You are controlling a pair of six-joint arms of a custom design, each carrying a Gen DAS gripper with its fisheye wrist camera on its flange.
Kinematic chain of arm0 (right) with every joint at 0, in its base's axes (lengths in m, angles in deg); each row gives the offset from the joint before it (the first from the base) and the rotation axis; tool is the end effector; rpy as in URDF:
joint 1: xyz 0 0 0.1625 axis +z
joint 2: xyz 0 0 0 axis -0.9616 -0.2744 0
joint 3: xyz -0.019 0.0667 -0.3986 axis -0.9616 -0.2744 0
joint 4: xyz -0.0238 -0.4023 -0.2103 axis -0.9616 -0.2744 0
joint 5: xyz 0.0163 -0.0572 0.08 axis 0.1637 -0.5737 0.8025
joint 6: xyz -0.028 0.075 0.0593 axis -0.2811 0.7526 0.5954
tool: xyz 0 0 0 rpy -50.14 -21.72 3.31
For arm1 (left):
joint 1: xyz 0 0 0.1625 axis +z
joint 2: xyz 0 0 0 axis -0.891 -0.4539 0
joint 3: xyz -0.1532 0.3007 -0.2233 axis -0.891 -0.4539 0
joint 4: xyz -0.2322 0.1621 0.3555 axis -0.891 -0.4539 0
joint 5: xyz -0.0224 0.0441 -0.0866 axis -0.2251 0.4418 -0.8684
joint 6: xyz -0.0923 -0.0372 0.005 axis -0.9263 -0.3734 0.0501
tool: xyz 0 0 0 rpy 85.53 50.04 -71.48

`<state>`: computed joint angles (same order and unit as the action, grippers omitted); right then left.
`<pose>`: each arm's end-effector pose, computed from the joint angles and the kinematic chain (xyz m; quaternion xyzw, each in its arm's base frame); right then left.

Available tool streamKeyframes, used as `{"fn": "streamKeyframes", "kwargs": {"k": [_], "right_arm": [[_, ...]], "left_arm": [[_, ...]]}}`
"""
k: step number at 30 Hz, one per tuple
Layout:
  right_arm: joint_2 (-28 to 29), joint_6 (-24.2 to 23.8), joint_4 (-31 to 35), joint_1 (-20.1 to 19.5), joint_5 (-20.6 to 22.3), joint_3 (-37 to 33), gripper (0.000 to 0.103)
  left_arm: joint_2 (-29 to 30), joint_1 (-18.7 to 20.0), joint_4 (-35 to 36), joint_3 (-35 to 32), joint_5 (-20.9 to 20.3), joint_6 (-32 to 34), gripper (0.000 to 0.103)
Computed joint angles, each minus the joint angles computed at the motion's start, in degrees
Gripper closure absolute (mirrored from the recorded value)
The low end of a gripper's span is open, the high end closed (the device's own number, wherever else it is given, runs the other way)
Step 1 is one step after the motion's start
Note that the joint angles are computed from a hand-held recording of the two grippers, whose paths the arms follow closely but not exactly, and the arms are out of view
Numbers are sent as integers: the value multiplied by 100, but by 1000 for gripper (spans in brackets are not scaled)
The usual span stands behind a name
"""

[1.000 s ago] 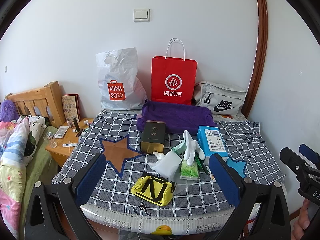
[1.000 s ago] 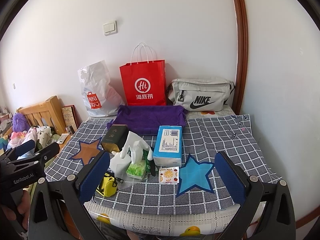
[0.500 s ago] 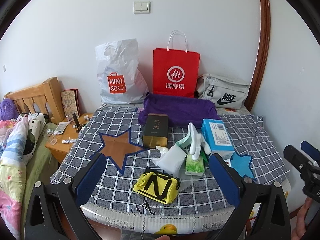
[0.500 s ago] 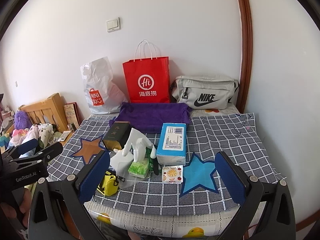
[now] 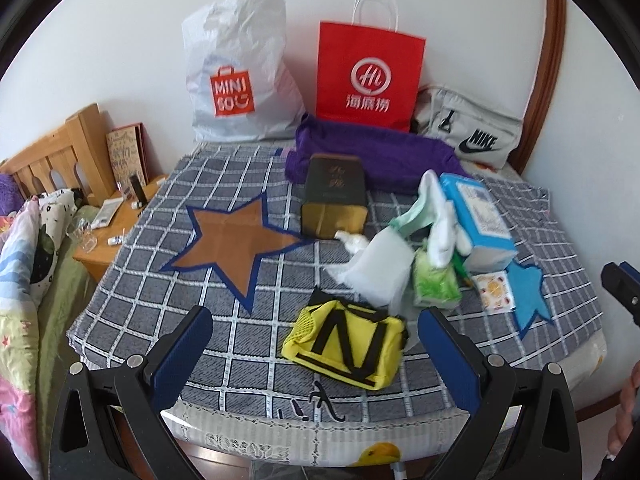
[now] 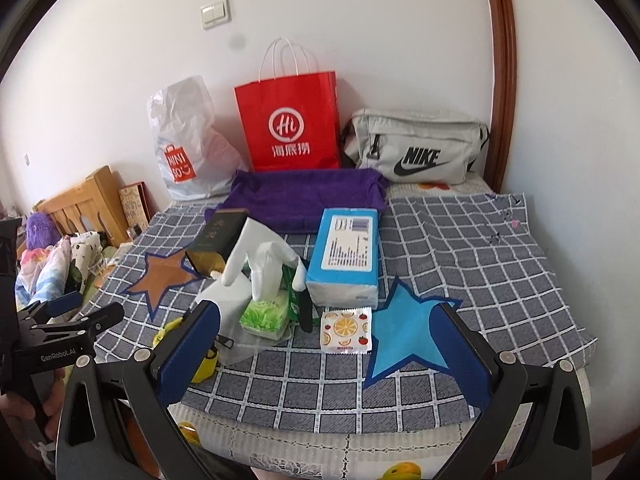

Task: Organize soft objects
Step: 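Grasp the yellow-and-black pouch with the left tool while the right tool grasps the orange-print packet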

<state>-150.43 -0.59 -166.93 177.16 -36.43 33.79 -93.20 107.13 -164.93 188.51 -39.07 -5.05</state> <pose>0.2183 -0.5889 0.3207 0.1726 -0.8598 0.3775 0.2973 -0.3102 -0.6026 0.1925 0.1164 0.8701 -0.3347 0.3425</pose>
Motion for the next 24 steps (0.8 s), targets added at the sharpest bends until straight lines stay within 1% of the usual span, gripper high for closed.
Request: {"fn": "streamKeyframes", "kwargs": {"k": [3, 4, 6, 8, 12, 13, 18, 20, 21, 22, 23, 24], "right_arm": [[130, -11, 79, -99, -37, -63, 0], [168, -16, 102, -125, -52, -90, 0], [263, -1, 185, -208, -87, -160, 0], [317, 50, 294, -303, -54, -205, 0], [420, 139, 456, -498, 26, -296, 0], [453, 156, 486, -546, 40, -327, 0], [592, 205, 617, -731, 40, -430, 0], [698, 219, 697, -784, -26, -512, 0], [743, 226, 727, -805, -42, -545, 0], [787, 241, 773, -825, -54, -581, 0], [836, 258, 827, -849, -62, -621, 0], [893, 272, 894, -870, -67, -671, 0]], "left_arm": [[100, 181, 146, -62, -63, -116, 1], [124, 240, 159, -77, -107, -131, 3], [177, 361, 177, -110, -233, -142, 5], [234, 451, 142, -129, -304, -76, 8], [409, 624, 128, -209, -408, 97, 10], [442, 657, 130, -226, -427, 130, 12], [579, 838, -90, -289, -764, 444, 27], [604, 920, -326, -285, -991, 567, 39], [601, 955, -457, -278, -1134, 628, 42], [599, 973, -612, -256, -1242, 719, 51], [599, 985, -724, -238, -1314, 824, 61], [604, 994, -798, -231, -1378, 922, 62]]}}
